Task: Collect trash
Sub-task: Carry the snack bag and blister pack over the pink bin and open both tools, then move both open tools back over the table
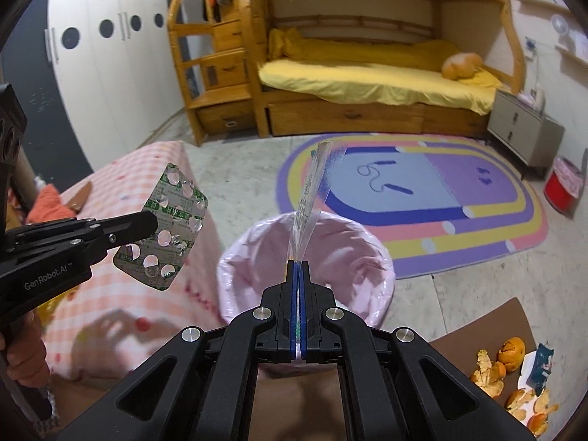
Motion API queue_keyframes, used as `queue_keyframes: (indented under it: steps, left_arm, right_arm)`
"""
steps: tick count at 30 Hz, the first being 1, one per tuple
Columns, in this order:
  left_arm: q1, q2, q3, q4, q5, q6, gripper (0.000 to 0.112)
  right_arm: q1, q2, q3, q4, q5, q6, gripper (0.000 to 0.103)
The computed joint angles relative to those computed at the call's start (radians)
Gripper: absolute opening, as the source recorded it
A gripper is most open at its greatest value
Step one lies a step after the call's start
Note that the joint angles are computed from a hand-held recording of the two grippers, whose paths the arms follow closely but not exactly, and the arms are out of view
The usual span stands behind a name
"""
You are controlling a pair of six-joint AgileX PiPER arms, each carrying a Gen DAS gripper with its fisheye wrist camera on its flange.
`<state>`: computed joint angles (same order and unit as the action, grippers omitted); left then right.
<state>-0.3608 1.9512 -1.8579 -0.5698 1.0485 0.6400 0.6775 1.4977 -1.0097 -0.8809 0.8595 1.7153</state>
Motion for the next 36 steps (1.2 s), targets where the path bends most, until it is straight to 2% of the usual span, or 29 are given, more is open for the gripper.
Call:
queue_keyframes:
  steps: [4,5,6,7,8,9,11,17,24,28,30,32,36]
  left_arm:
    - [-0.027,0.080,-0.113,0.033,0.030,-0.053,0.005]
    - [-0.031,0.095,-0.139,0.043,0.035,-0.066,0.012]
    - [-0.035,0.105,-0.154,0.051,0.030,-0.078,0.024]
    - [-0.035,0.103,-0.154,0.052,0.026,-0.084,0.030]
    - [-0.033,0.100,-0.149,0.054,0.015,-0.091,0.041]
    - [-0.031,0.093,-0.137,0.053,0.004,-0.094,0.045]
    - [-0.018,0.089,-0.135,0.047,0.009,-0.096,0.047]
    - [0.029,0.023,-0.081,0.057,0.011,-0.115,0.057]
    - [0.133,-0.197,0.121,0.034,-0.045,-0.060,0.074]
    - [0.228,-0.296,0.176,0.018,-0.012,-0.025,0.076]
    - [0.288,-0.334,0.199,0.004,0.013,-0.013,0.076]
    - [0.345,-0.349,0.199,0.004,0.052,-0.005,0.076]
    - [0.473,-0.388,0.243,-0.002,0.066,0.051,0.076]
  right_arm:
    - [-0.067,0.024,0.024,-0.004,-0.065,0.005,0.004]
    - [-0.080,0.031,0.028,-0.008,-0.079,0.009,0.005]
    - [-0.096,0.036,0.033,-0.010,-0.097,0.010,0.006]
    - [-0.116,0.041,0.043,-0.006,-0.124,0.009,0.010]
    - [-0.138,0.043,0.055,-0.005,-0.154,0.010,0.019]
    - [-0.146,0.047,0.057,-0.003,-0.164,0.014,0.025]
    - [-0.145,0.041,0.067,-0.005,-0.162,0.030,0.027]
    - [-0.081,-0.032,0.085,0.004,-0.112,0.062,0.027]
    - [0.087,-0.108,0.010,-0.035,0.017,0.063,0.027]
    - [0.185,-0.060,-0.131,-0.038,0.126,0.002,0.031]
    - [0.206,-0.041,-0.181,-0.023,0.117,-0.029,0.040]
    - [0.227,-0.007,-0.247,-0.005,0.097,-0.077,0.040]
    - [0.276,0.093,-0.407,0.020,0.136,-0.205,0.042]
